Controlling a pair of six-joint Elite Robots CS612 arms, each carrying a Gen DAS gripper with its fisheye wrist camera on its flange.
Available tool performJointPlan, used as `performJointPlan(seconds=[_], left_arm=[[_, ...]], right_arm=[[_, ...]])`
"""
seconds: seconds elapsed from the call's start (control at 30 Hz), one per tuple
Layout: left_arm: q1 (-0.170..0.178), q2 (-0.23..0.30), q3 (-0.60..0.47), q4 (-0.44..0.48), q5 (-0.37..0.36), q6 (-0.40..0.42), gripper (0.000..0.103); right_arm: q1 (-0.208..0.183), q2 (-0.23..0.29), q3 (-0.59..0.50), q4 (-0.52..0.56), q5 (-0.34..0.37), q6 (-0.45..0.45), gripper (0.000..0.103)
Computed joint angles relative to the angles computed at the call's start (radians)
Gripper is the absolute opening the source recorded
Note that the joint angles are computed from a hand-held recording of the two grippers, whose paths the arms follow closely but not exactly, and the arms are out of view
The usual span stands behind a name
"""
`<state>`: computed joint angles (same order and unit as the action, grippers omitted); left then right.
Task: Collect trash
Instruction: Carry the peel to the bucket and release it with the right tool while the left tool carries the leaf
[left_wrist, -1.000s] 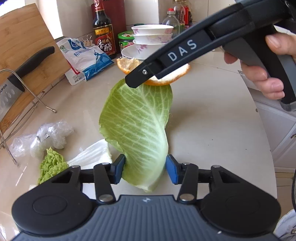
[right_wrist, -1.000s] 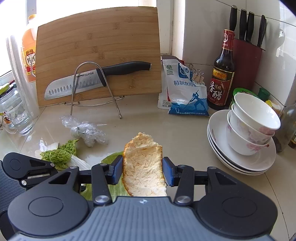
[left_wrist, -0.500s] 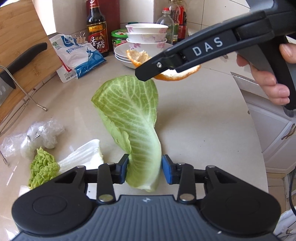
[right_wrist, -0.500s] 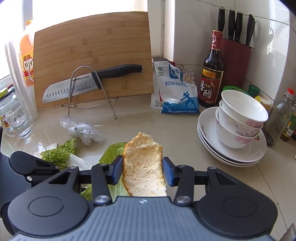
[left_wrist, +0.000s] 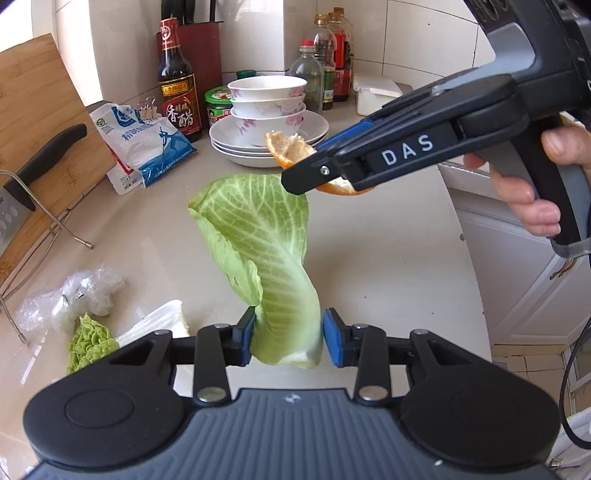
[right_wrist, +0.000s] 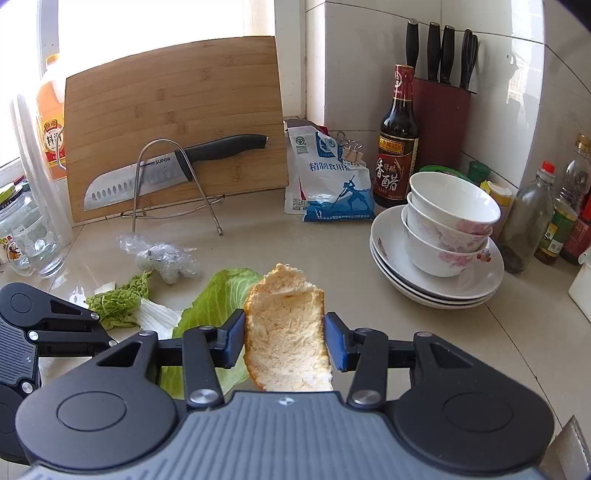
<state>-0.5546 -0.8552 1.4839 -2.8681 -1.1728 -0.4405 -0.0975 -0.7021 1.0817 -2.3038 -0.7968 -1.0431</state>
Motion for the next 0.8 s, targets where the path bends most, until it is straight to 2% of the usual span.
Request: performJointPlan(seconds=[0.5, 0.8], left_arm=[[-0.058, -0.007, -0.018, 0.039, -0.001, 0.026, 0.036], [-0.095, 0.02, -0.071, 0.04, -0.043, 0.062, 0.036]], right_arm=[[-0.088, -0.093, 0.168, -0.088, 0.019, 0.037, 0.051], [-0.159, -0.13, 0.233, -0.149, -0.014, 0.077, 0.051]])
